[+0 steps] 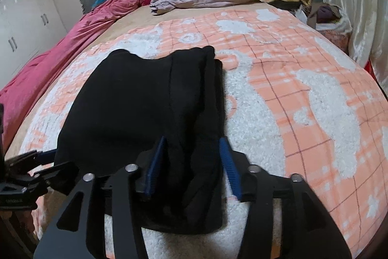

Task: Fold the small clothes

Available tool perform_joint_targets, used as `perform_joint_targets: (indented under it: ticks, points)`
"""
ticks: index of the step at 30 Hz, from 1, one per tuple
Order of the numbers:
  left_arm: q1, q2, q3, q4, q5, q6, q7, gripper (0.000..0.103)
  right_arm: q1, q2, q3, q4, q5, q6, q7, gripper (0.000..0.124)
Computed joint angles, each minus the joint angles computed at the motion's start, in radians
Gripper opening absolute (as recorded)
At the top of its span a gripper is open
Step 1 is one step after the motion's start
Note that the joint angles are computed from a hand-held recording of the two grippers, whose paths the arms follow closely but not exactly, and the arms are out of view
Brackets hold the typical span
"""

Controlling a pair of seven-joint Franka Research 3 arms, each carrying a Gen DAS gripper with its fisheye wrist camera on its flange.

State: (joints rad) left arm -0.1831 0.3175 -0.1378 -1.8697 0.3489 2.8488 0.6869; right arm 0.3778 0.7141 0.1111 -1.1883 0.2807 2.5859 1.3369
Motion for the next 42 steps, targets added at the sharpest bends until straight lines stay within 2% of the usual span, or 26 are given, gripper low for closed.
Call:
perform_joint_targets:
  ticks: [2,8,9,18,22,24,31,42]
  points:
    - [-0.006,-0.009,0.006,-0.008,0.011,0.003,-0.010,0.066,-0.022,-0.015,0.027,-0.017,0.036,0.005,-0.020,0.048]
    - [-0.017,-0.035,0.020,-0.027,0.052,0.009,-0.051,0.071,-0.028,-0.080,0.026,-0.106,0.059,0.062,-0.045,0.063]
    - [-0.021,-0.041,0.025,-0.031,0.064,0.007,-0.063,0.072,-0.025,-0.099,0.023,-0.132,0.058,0.082,-0.048,0.068]
    - [-0.040,-0.097,0.041,-0.065,0.180,-0.003,-0.176,0.081,-0.041,-0.217,0.047,-0.293,0.098,0.208,-0.122,0.085]
    - [-0.051,-0.129,0.048,-0.081,0.266,-0.024,-0.261,0.089,-0.043,-0.279,0.055,-0.377,0.119,0.276,-0.147,0.095]
    - [-0.051,-0.146,0.047,-0.093,0.312,-0.035,-0.303,0.093,-0.044,-0.309,0.059,-0.419,0.132,0.308,-0.157,0.095]
    - [-0.044,-0.217,0.014,-0.135,0.466,-0.099,-0.428,0.093,-0.066,-0.400,0.094,-0.549,0.216,0.381,-0.218,0.099]
    - [-0.021,-0.305,-0.046,-0.217,0.571,-0.141,-0.548,0.093,-0.059,-0.524,0.099,-0.723,0.320,0.442,-0.307,0.098]
